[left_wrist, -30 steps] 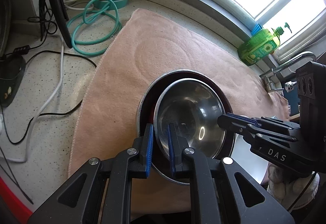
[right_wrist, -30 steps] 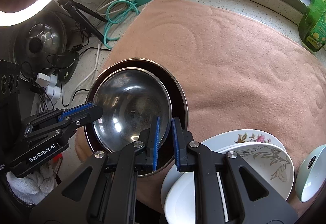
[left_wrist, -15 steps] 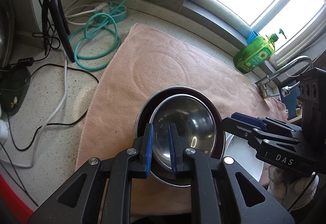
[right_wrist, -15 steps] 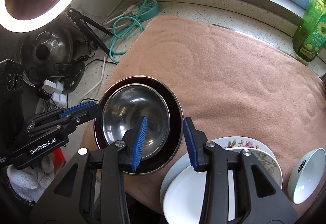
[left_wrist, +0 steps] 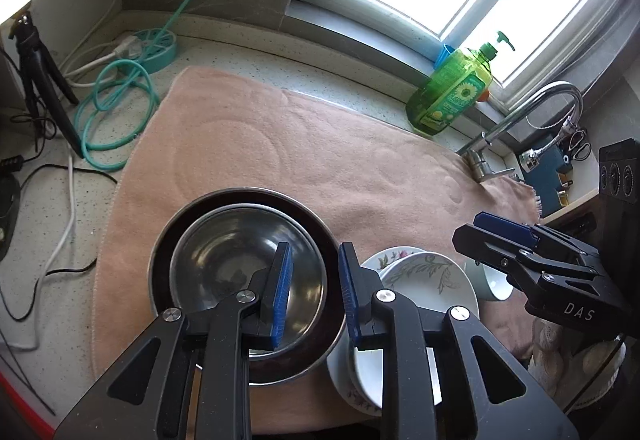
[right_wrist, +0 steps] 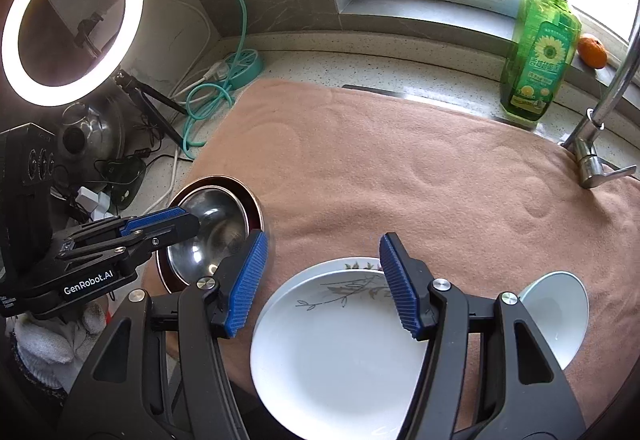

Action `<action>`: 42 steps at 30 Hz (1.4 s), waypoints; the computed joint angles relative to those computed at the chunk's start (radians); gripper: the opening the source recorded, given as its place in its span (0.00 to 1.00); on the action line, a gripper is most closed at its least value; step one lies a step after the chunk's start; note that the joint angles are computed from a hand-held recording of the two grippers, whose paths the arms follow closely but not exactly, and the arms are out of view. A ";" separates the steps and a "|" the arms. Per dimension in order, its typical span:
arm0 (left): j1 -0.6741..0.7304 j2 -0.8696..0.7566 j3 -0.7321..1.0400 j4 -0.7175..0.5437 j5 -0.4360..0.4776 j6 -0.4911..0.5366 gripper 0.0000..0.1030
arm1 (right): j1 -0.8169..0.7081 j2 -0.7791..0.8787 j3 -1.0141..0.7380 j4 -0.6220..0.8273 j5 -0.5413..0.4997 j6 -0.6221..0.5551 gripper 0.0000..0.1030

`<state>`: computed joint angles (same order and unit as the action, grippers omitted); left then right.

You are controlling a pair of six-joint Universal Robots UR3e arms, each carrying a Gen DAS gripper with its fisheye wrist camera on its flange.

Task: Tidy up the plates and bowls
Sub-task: 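Move both grippers to the rim of the pale blue ceramic bowl, then close both grippers on the pale blue ceramic bowl rim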

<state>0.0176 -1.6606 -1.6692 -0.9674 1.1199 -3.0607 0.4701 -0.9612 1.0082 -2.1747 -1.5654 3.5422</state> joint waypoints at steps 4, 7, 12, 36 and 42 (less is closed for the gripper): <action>-0.067 -0.043 0.048 0.006 -0.008 -0.029 0.21 | -0.046 -0.143 0.210 -0.074 -0.018 -0.001 0.70; -0.116 -0.075 0.085 0.012 -0.016 -0.052 0.26 | -0.097 -0.252 0.364 -0.122 -0.007 0.002 0.71; -0.196 -0.130 0.150 0.014 -0.023 -0.075 0.28 | -0.173 -0.414 0.586 -0.170 -0.015 -0.005 0.76; -0.508 -0.506 0.553 -0.064 -0.015 -0.183 0.40 | -0.619 -0.848 1.197 -0.229 0.207 -0.159 0.76; -0.526 -0.565 0.620 -0.089 -0.009 -0.195 0.39 | -0.663 -0.831 1.228 -0.243 0.249 -0.189 0.64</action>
<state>-0.5084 -2.2254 -1.0490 -1.0566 1.1109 -3.2556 -0.1926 -1.7927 2.2364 -2.4176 -1.3163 3.3536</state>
